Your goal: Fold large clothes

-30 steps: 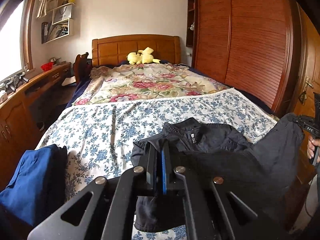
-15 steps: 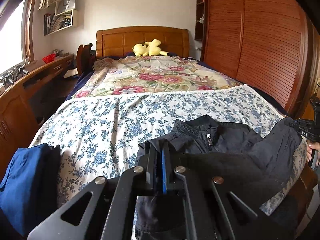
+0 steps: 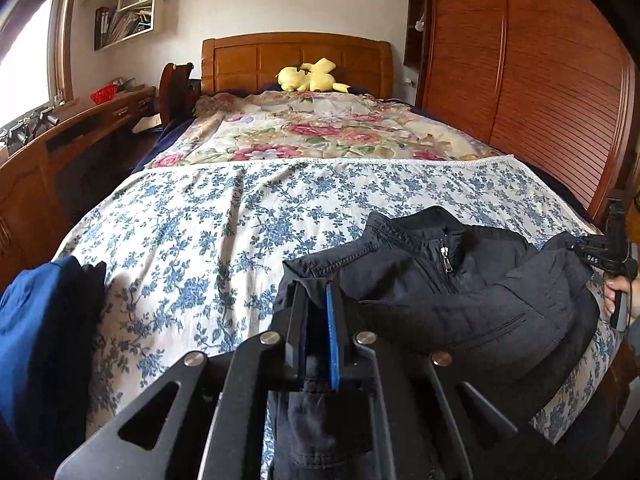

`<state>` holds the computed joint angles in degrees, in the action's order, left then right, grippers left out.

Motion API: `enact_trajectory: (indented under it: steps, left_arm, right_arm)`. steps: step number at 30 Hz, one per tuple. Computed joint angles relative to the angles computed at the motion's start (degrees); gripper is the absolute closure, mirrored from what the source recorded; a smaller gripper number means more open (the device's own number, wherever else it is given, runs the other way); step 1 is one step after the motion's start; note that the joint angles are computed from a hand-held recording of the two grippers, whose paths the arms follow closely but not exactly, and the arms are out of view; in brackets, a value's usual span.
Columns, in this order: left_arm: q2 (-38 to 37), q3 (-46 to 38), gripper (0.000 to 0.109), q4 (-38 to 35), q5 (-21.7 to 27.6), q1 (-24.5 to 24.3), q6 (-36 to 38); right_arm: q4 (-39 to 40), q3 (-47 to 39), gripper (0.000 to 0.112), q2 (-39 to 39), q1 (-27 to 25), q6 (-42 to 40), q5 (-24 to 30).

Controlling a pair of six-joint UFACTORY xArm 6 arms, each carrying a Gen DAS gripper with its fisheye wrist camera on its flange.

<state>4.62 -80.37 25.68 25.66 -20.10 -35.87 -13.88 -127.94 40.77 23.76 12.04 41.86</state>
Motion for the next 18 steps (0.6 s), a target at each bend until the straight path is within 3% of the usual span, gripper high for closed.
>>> enact_trajectory:
  steps: [4,6,10,14,18]
  left_arm:
    - [-3.64,5.29,0.086,10.07,-4.13,0.54,-9.58]
    - [-4.62,7.18,0.080,10.58,-6.12,0.94,-10.41]
    - [-5.36,9.59,0.078,6.96,-8.32,1.23,-6.25]
    - [-5.94,11.52,0.075,4.72,-10.00,1.15,-3.30]
    - [-6.25,12.76,0.070,3.83,-11.01,0.85,-1.93]
  right_arm:
    - [-1.88,3.63,0.104,-1.75,0.18,1.76,-0.47]
    - [-3.16,4.72,0.100,-2.60,0.45,2.41,-0.41]
    - [-9.26,9.02,0.062,-5.97,1.57,6.10,-1.06]
    - [-13.42,11.11,0.059,-8.15,3.15,8.86,-1.56]
    - [-12.60,8.76,0.057,-6.92,5.96,6.36,-1.75]
